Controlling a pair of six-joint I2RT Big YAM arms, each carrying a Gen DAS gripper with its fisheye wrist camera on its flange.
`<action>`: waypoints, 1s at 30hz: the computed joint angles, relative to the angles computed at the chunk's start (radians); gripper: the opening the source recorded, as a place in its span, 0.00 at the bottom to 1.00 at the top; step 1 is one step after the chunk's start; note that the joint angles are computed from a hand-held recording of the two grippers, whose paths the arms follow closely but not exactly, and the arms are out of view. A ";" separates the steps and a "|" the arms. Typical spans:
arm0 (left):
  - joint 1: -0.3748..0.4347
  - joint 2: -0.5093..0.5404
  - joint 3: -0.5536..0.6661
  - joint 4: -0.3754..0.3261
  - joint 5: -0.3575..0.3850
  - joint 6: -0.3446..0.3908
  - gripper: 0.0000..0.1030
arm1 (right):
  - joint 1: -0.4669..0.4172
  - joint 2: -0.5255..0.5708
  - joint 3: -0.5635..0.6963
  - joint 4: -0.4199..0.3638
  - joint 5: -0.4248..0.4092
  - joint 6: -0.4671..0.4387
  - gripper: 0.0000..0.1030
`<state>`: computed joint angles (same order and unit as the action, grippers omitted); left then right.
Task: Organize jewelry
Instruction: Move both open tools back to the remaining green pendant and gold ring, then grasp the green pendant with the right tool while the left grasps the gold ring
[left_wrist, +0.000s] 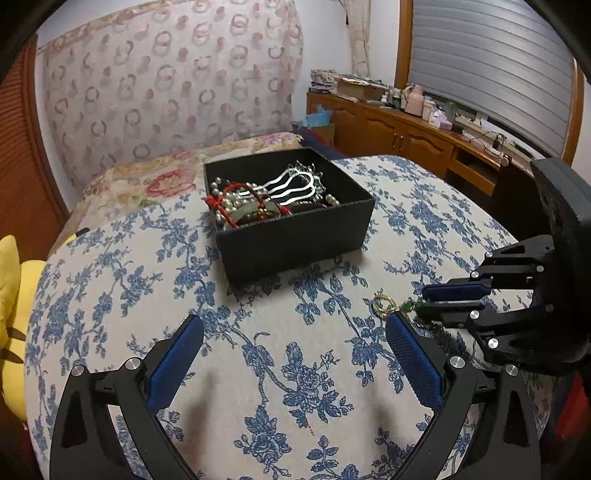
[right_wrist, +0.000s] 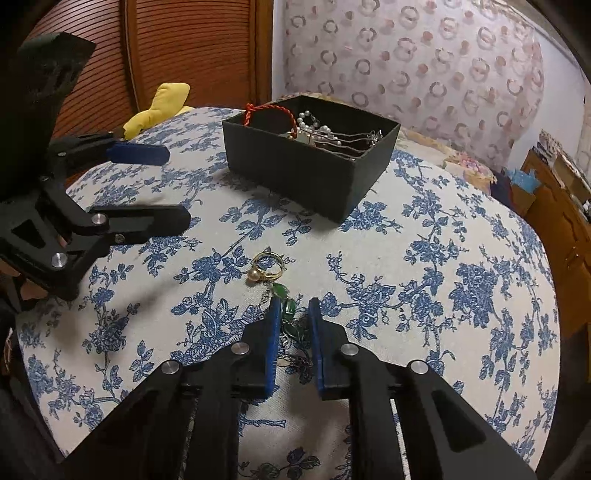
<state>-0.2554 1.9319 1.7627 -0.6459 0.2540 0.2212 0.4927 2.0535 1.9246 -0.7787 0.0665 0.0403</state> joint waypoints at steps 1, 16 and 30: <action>-0.002 0.002 0.001 -0.005 0.000 0.002 0.92 | -0.001 -0.003 -0.006 0.003 0.007 0.003 0.16; -0.068 0.052 0.067 -0.086 -0.029 0.064 0.92 | -0.051 -0.121 -0.153 0.123 0.047 0.072 0.16; -0.094 0.096 0.125 -0.135 -0.035 0.096 0.54 | -0.054 -0.132 -0.180 0.142 0.047 0.079 0.16</action>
